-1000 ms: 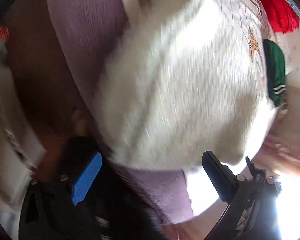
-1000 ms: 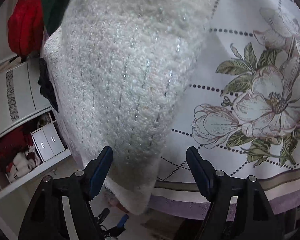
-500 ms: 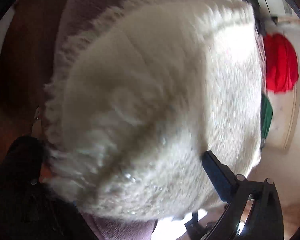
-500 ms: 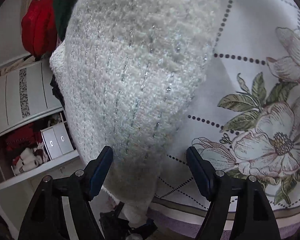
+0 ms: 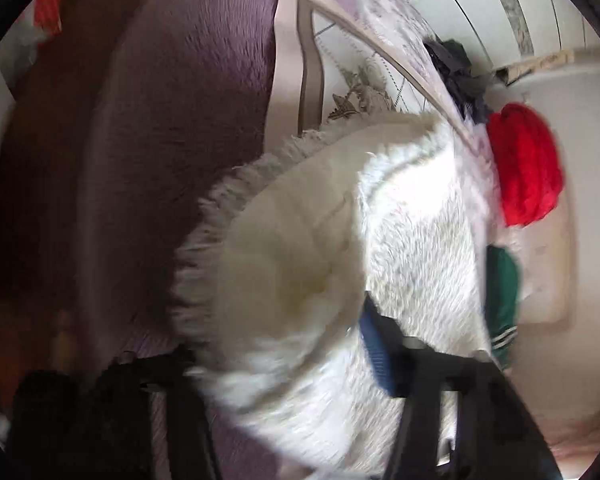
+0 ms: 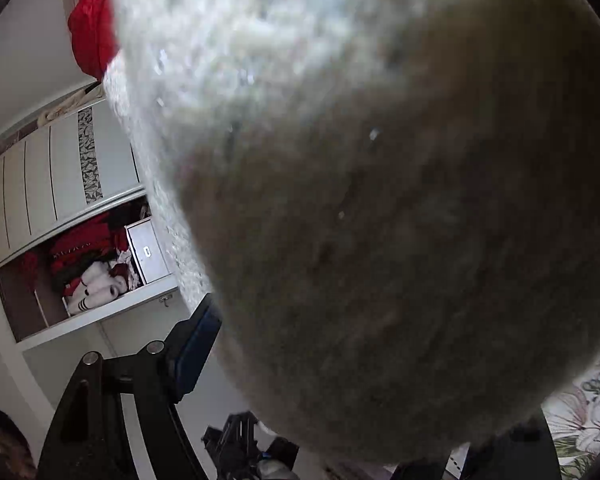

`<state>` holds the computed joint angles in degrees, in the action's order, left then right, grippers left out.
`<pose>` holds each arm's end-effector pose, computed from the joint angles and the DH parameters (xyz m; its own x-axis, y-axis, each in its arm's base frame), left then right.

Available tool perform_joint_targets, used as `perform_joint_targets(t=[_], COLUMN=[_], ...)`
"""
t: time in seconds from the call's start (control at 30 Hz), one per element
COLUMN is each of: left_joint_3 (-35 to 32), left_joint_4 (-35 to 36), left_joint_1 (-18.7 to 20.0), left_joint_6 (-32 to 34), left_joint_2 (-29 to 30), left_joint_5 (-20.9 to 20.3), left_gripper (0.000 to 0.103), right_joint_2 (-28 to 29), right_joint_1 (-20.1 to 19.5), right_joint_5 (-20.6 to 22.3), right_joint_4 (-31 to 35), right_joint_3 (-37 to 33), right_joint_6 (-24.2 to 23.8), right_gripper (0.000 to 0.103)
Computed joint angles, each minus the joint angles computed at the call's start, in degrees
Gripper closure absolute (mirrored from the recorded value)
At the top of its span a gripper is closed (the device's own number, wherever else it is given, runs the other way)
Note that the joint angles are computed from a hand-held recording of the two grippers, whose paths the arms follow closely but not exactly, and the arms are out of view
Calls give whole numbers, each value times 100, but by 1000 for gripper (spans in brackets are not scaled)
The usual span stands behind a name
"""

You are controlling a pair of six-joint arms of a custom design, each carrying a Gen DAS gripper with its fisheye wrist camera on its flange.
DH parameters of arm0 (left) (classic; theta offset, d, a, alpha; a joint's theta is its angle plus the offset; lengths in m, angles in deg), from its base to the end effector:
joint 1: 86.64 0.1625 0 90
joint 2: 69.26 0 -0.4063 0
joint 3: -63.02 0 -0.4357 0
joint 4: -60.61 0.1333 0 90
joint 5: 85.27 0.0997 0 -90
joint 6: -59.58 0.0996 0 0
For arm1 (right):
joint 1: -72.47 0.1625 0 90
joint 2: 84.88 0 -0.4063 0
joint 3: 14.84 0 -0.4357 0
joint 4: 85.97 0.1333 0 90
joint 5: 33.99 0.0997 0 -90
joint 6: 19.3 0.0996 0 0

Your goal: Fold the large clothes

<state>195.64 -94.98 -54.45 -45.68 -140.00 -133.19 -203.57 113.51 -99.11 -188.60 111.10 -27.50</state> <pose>-0.2689 -0.4056 0.0945 -0.7010 -0.6721 0.2384 -0.6391 0.4438 -0.6282 -0.1451 -0.3586 0.3833 -0.7261 0.5584 -0.4012 0.6541 0.7409 -0.1525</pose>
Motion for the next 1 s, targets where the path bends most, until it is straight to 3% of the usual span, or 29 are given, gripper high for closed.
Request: perform_joint_targets(t=[0.07, 0.17, 0.2, 0.23, 0.3, 0.43, 0.5, 0.63, 0.7, 0.8, 0.87, 1.0], left_joint_3=[55, -246, -439, -493, -740, -1282, -1727, -2679, -3210, -3635, -3750, -3799], left_joint_4=[-650, -176, 301, 539, 854, 1466, 1614, 1879, 2468, 3184, 3534, 3566], left_joint_1=[168, 169, 130, 70, 62, -63, -139, -183, -324, -484, -578, -586], left_joint_6=[183, 411, 471, 460, 693, 1558, 2478, 4167, 5005, 5738, 6087, 6478], left_joint_2=[220, 297, 317, 293, 286, 277, 417, 1014, 1448, 1944, 2182, 2310], left_joint_5=[60, 339, 496, 560, 677, 1072, 1198, 1008, 775, 378, 226, -1], left_gripper=[45, 45, 56, 75, 79, 83, 86, 87, 87, 87, 87, 87], right_joint_2=[2, 57, 45, 42, 105, 279, 392, 739, 940, 1273, 1699, 1774], right_joint_1=[-44, 71, 57, 85, 418, 575, 677, 1025, 1257, 1506, 1841, 1480], right_joint_5=[75, 68, 52, 18, -55, -215, -280, -519, -620, -739, -836, -667], right_joint_4=[-146, -544, -603, -690, -995, -932, -857, -803, -899, -989, -1232, -562], right_joint_3=[97, 254, 289, 327, 423, 350, 320, 304, 328, 281, 40, -262], right_joint_6=[146, 444, 493, 592, 1035, 1084, 1068, 1014, 1069, 1189, 1545, 1125], right_gripper=[40, 45, 46, 46, 47, 49, 49, 50, 50, 49, 46, 40])
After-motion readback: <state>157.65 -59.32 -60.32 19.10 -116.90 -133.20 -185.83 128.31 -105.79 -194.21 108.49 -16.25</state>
